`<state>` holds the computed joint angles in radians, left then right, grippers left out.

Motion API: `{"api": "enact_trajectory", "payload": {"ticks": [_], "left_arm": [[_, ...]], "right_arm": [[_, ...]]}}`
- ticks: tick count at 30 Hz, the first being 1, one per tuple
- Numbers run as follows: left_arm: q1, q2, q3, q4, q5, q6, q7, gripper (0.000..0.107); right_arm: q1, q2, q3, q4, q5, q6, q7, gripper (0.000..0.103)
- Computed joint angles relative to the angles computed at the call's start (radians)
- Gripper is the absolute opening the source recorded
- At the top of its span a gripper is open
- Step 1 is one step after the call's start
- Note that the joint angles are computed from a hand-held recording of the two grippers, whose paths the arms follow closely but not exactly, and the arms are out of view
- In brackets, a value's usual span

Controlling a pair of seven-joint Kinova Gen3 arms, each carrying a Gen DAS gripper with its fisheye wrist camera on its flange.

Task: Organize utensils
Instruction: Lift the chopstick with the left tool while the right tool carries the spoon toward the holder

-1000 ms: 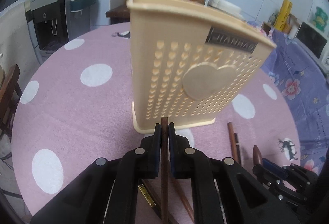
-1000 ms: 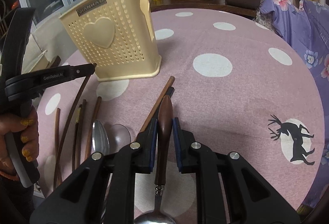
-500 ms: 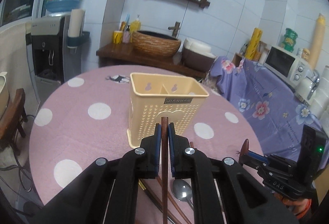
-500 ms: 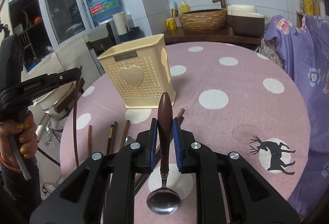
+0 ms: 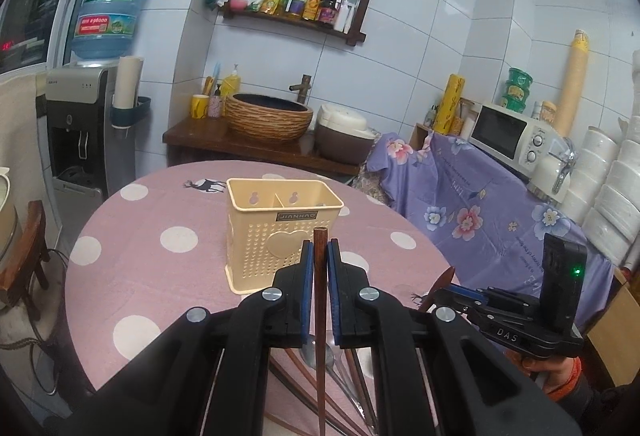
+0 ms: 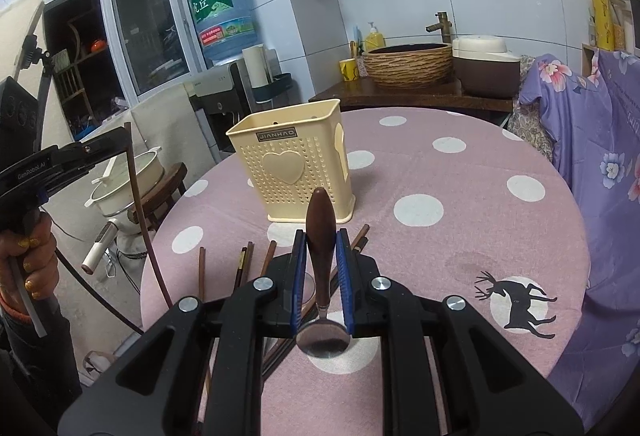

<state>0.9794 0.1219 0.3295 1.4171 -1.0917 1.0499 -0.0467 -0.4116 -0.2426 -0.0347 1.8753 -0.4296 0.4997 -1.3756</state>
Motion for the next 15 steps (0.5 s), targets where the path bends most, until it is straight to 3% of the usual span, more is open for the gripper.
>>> {"api": "enact_trajectory", "payload": {"ticks": [15], "left_arm": [[-0.011,0.011,-0.01,-0.066,-0.007,0.004,-0.08,0.008]], "right_arm": [[-0.002,0.035,0.009,-0.094,-0.022,0.046,0.046,0.016]]}}
